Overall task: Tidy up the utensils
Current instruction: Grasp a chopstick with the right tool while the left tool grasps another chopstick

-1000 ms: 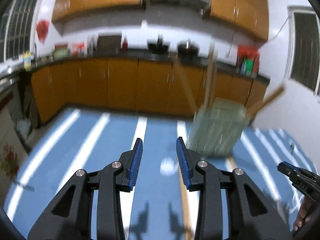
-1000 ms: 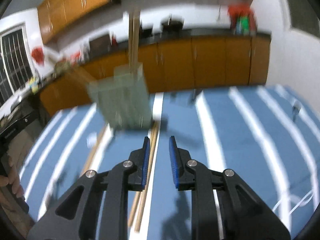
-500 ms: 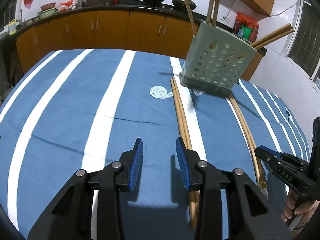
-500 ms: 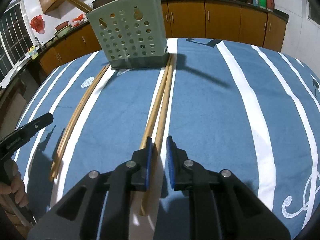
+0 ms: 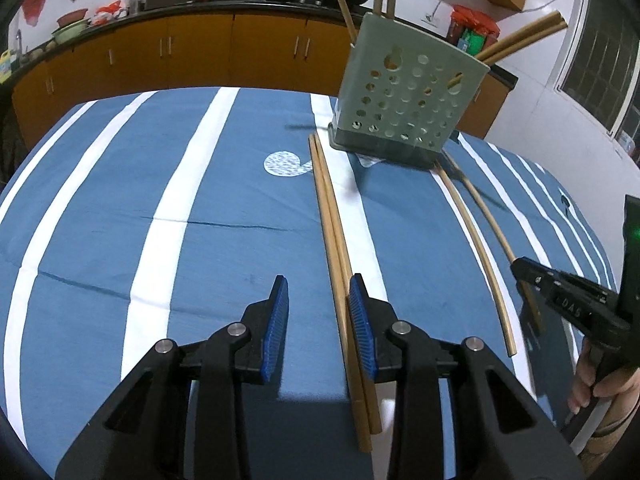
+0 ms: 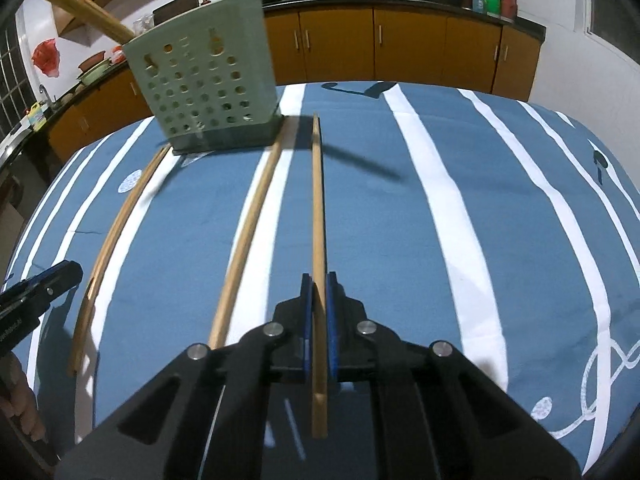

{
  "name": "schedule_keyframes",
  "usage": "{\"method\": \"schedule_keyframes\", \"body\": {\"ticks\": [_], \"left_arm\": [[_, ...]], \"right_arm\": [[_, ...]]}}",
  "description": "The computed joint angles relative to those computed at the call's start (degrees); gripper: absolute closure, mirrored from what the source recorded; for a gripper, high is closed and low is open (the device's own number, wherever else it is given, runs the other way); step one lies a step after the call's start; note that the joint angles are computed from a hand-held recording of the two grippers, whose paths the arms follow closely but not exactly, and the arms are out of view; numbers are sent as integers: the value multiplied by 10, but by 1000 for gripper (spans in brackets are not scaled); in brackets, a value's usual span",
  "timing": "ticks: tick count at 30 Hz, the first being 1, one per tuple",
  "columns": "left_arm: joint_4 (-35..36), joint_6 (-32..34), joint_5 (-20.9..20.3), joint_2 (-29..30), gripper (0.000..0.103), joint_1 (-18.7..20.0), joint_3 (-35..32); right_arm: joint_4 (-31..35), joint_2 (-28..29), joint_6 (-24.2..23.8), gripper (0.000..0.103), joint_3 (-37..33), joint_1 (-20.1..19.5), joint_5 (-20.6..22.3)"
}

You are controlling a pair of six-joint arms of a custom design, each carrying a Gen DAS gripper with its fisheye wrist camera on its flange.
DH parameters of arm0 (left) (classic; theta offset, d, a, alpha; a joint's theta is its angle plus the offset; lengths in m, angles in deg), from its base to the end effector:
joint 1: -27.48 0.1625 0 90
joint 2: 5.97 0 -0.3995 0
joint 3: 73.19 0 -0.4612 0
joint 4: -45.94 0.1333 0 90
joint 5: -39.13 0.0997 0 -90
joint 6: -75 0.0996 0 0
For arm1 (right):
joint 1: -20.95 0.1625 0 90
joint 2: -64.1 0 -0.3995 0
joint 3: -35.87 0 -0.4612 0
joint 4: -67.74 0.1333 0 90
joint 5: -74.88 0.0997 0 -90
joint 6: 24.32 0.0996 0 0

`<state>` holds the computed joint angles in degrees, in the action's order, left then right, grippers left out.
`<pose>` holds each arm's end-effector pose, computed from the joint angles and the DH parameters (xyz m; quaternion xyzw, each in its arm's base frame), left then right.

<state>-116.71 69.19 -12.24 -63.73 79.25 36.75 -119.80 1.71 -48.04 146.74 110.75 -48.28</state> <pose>-0.2280 -0.6053 0.0981 0.2028 0.9082 -0.2775 0.2389 0.0767 -0.6195 0.1919 0.0617 -0.8778 0.3355 0.3364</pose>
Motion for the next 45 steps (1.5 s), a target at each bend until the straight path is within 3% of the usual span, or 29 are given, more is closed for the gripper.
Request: {"method": "schedule_keyframes", "body": {"ticks": [14,19,26,45], "left_arm": [[21,16,31,22,80,-10,-12],[29,12,52,30,95,-11,-20],[36,-22,86,20,95,4,-27],[25,-15,79,20,95,11,-30]], "right_arm": [[-3,1,-10,94,1,0,2],[-3,3,-17,93,1,1,6],[-20,9,-18,95,-6,0,-6],[-21,10,-25,93,-10,-5,-3]]}}
